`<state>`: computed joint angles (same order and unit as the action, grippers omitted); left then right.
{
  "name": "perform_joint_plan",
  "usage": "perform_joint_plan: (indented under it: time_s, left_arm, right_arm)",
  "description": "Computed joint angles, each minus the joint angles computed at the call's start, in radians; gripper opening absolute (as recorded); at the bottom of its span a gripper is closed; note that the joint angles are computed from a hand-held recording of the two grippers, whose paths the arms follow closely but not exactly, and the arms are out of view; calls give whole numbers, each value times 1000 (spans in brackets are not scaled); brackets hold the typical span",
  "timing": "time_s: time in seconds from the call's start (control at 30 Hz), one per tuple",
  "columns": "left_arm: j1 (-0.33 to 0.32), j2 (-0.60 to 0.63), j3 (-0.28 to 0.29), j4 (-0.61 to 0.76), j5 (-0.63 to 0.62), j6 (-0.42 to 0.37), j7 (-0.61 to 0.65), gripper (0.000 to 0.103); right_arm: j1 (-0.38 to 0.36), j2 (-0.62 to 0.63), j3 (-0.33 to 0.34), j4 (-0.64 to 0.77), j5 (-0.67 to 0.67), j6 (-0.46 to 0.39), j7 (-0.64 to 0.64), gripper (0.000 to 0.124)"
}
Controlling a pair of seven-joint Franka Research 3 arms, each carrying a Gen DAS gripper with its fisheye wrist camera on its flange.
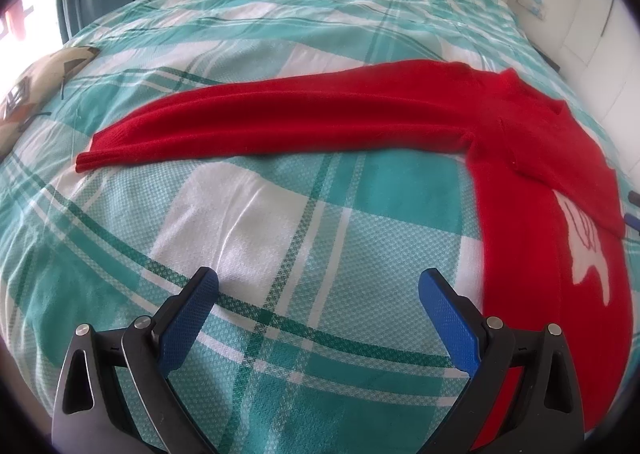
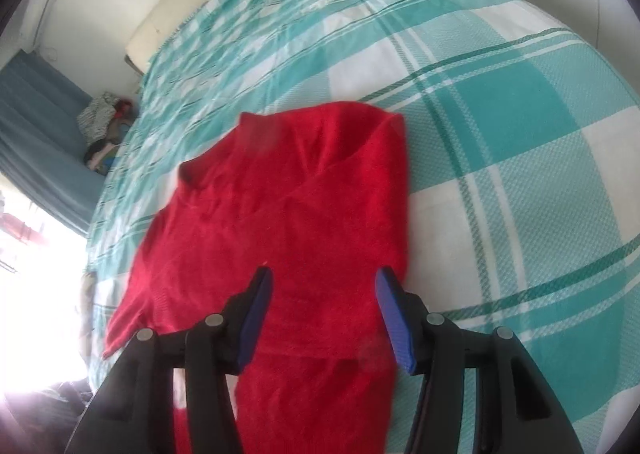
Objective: Fold small clothes
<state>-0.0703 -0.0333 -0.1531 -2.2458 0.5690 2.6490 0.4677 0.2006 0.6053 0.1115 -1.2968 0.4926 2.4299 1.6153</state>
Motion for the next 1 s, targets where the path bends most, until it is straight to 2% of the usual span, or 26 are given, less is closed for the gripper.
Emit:
perform_joint_plan:
  time_s: [0.07, 0.13, 0.2, 0.27, 0.33, 0.5, 0.67, 0.77, 0.87, 0.93, 0.97, 1.0]
  left_arm:
    - [-2, 4, -2, 5, 6, -11, 0, 101]
    - [-5, 6, -3, 8, 17, -21, -1, 101]
    - [-7, 8, -4, 8, 26, -31, -3, 101]
    - [-8, 11, -3, 9, 25, -38, 1, 101]
    - [-10, 17, -3, 14, 20, -47, 9, 101]
    - [-22, 38, -6, 40, 48, -99, 5, 102]
    - [-23, 46, 1, 38, 20, -92, 21, 103]
    - [-22, 49, 3, 35, 15, -84, 12, 103]
    - [-28, 55, 1, 40, 60, -99, -21, 103]
    - [-34, 57, -1, 43, 97, -111, -50, 103]
    - [-36, 57, -2, 43, 108, -116, -60, 103]
    - [-37, 57, -2, 44, 112, -118, -63, 103]
  right_arm:
    - [-11, -7, 17, -26, 25, -28, -19, 54]
    - [21, -7, -20, -43, -33, -48, 20, 54]
    - [24, -29, -24, -96, -40, 6, 16, 48]
    - [25, -63, -25, -156, -32, 69, 20, 48]
    - [62, -109, -65, -225, -100, 128, 68, 53]
    - [72, -241, -87, -435, -175, 288, 50, 57]
    - [133, -373, -196, -654, -411, 444, 217, 61]
    - [218, -434, -331, -756, -738, 527, 461, 68]
    - [289, -471, -448, -802, -1089, 561, 730, 76]
    - [283, -478, -456, -820, -1178, 579, 805, 79]
    - [265, -478, -437, -827, -1160, 578, 796, 79]
    - [230, -474, -396, -826, -1077, 565, 731, 79]
